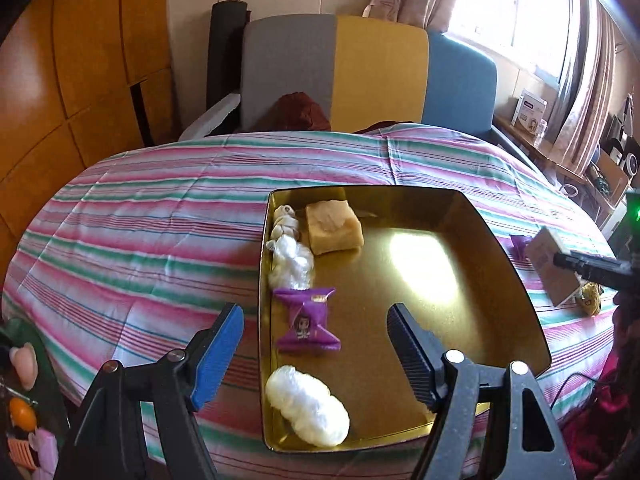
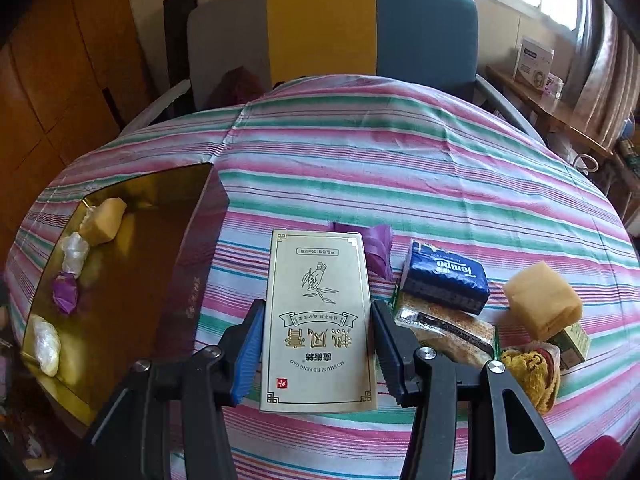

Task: Organize objects
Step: 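Carry the cream printed box into the tray and open the right gripper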

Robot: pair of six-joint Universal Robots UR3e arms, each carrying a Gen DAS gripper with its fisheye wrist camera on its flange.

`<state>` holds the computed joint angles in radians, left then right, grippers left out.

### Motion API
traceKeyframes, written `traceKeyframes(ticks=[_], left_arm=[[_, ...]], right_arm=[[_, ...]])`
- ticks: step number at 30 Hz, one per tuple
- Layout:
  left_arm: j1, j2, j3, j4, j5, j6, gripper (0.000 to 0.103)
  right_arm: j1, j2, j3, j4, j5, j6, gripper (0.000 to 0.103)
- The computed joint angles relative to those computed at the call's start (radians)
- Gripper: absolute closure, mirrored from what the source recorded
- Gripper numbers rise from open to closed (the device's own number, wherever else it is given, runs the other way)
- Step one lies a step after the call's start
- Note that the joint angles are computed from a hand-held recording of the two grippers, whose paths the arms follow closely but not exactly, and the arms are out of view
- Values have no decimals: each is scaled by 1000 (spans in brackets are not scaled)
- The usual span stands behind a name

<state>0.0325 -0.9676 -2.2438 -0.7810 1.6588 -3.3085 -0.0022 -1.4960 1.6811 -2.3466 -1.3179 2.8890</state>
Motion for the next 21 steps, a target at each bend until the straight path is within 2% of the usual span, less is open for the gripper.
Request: traceKeyframes(ticks=[4,11,16,19,21], left_arm=[[7,40,-25,-6,19,-9,28],[103,138,-78,-63,-28,17,28],[328,308,-118,-208,-156,119,28],[511,443,-128,-357,-270,217,29],[582,491,-128,-418,-310,261,29]], right_arm=[[83,4,-85,43,10,28,51],[277,118,-272,106,18,94,51],[403,277,-459,182,-8,159,51],[466,418,-631,259,-27,221,51],[504,526,-769,323,-38,261,51]])
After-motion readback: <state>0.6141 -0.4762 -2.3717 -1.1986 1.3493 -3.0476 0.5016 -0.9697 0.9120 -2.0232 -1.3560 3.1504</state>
